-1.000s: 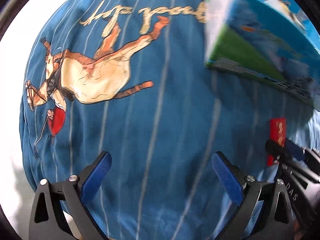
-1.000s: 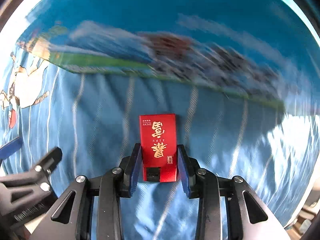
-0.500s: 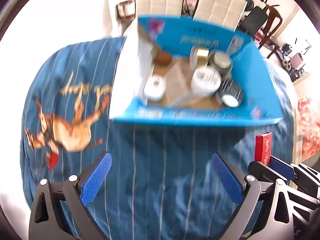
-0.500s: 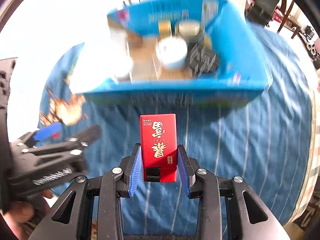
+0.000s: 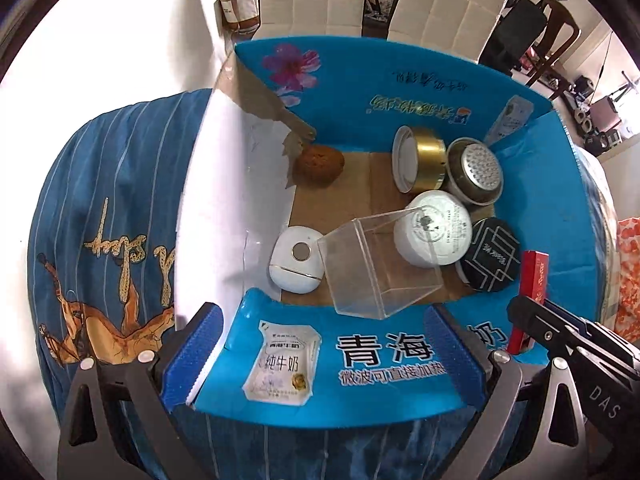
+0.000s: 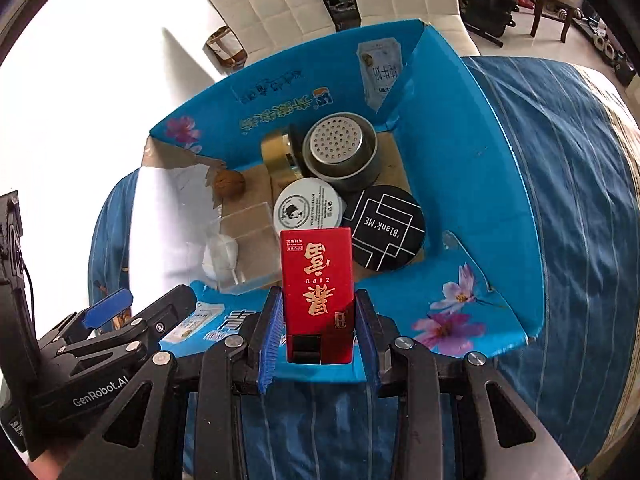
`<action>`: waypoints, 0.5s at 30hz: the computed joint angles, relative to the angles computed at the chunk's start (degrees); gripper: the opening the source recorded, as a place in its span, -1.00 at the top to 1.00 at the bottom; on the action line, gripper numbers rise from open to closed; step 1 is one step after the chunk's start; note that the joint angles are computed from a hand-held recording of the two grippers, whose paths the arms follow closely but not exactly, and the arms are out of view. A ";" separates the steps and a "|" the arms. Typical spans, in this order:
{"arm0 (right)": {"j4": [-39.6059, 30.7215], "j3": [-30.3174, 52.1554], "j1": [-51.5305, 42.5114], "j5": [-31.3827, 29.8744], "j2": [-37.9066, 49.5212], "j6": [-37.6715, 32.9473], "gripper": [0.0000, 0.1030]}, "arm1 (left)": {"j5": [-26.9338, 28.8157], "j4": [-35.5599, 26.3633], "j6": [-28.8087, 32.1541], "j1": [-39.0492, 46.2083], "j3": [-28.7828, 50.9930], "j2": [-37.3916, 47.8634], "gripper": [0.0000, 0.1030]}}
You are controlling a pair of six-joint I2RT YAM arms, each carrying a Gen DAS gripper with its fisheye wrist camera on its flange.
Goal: Organize rigid objects
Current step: 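Carry the red pack into the blue box with the right tool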
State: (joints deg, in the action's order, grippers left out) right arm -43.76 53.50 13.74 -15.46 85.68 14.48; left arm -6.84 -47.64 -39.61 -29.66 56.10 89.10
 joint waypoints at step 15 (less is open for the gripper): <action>6.17 4.19 3.35 1.89 17.89 -1.33 0.28 | 0.97 3.04 1.68 2.30 -1.51 4.92 -0.99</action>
